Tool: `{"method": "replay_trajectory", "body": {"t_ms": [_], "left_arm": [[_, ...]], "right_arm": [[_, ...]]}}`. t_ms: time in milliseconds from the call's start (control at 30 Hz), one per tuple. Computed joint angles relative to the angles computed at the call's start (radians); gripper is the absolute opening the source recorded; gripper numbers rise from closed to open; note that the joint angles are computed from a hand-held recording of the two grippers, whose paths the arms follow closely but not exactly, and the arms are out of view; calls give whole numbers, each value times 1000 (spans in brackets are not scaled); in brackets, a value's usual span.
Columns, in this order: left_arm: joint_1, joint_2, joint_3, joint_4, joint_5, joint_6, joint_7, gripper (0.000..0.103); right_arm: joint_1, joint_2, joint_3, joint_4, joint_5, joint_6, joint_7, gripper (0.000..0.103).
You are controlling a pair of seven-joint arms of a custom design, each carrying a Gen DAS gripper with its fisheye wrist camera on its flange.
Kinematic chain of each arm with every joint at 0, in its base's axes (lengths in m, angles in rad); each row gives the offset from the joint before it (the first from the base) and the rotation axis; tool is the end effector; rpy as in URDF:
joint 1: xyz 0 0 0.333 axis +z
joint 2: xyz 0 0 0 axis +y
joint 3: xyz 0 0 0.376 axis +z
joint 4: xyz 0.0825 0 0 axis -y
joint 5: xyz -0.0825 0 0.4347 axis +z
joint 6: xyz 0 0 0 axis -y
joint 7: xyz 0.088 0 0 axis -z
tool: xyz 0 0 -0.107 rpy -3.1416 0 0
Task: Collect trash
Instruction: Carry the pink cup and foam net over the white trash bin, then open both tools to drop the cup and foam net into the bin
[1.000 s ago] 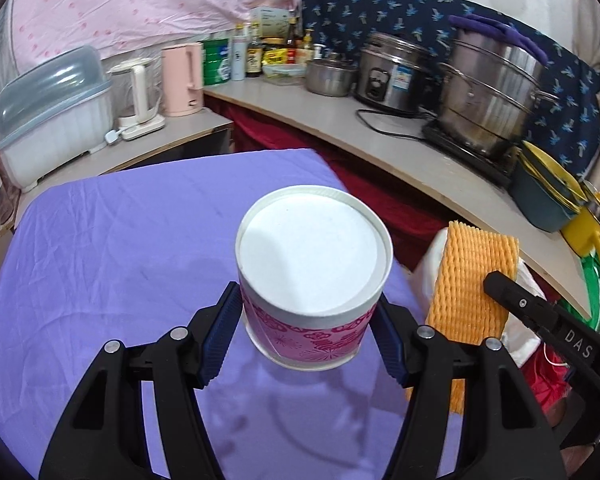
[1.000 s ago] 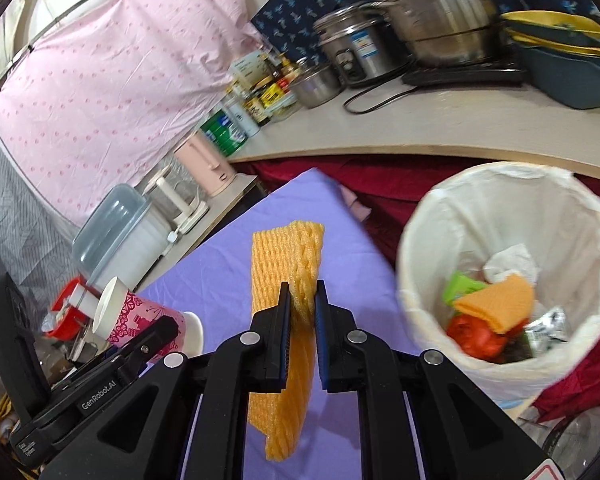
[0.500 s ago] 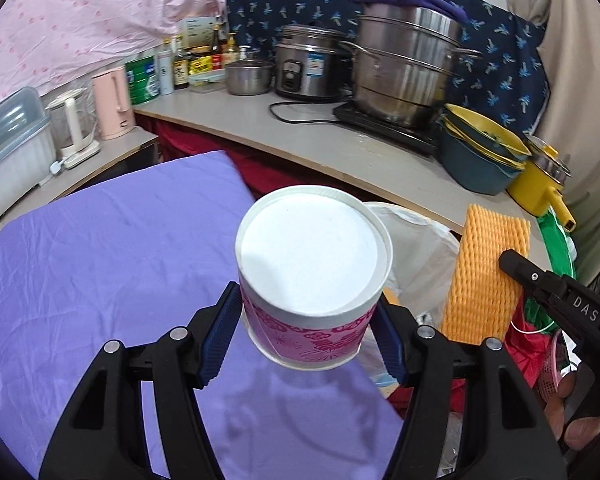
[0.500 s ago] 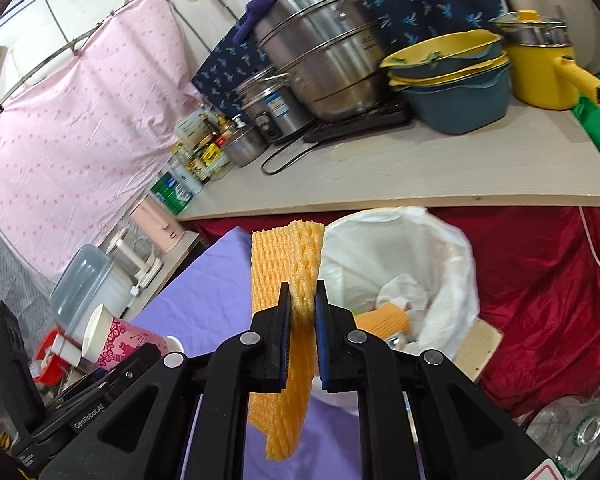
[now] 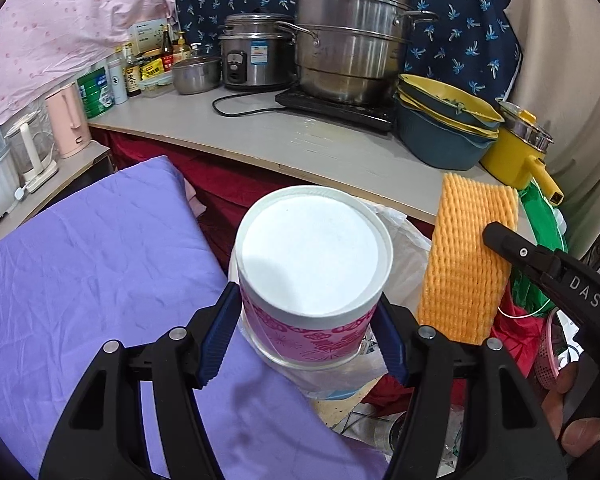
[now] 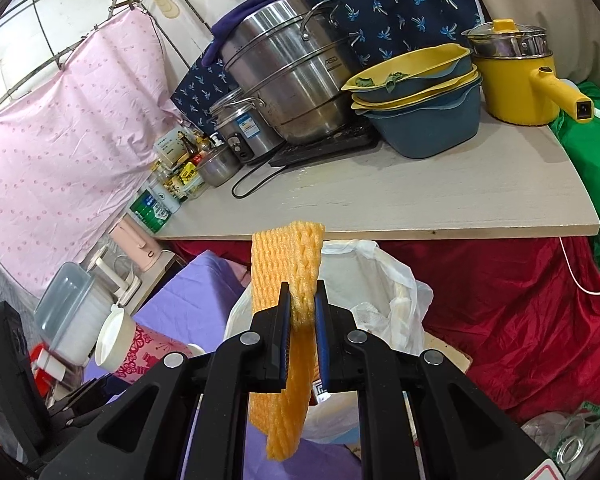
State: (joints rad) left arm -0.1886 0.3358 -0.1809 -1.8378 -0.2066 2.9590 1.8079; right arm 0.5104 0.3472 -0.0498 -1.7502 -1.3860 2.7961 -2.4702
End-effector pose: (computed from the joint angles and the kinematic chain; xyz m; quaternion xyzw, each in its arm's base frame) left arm 0.7032 -0.2409 0.4704 -0.5150 0.7637 -0.3402 0.1893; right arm 0.6404 0.3736 0.4527 -0.4156 0.7666 -0.2108 0.4419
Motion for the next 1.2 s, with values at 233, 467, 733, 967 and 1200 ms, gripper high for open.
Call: {"method": "replay_trajectory", "body": {"t_ms": [233,467,733,967,1200], "left_arm": [[-29,67,26,77,45,-40,-34,61],[-28,118,33,132,64,-66,-44,61],[-36,154,46,172,87,-76,-61,62],[-41,174,47,196,95,-82,-66,62],[-45,178,50,201,101,-80,-72,62]], "right_arm": [[-10,41,-13,43,37,18,-47,12],[-1,97,-42,101,118,39,-132,12],[25,148,-87,148,204,61,-202,12],[42,171,-113,169,268,65,-263,12],[57,182,-132,182,312,67,-308,15]]}}
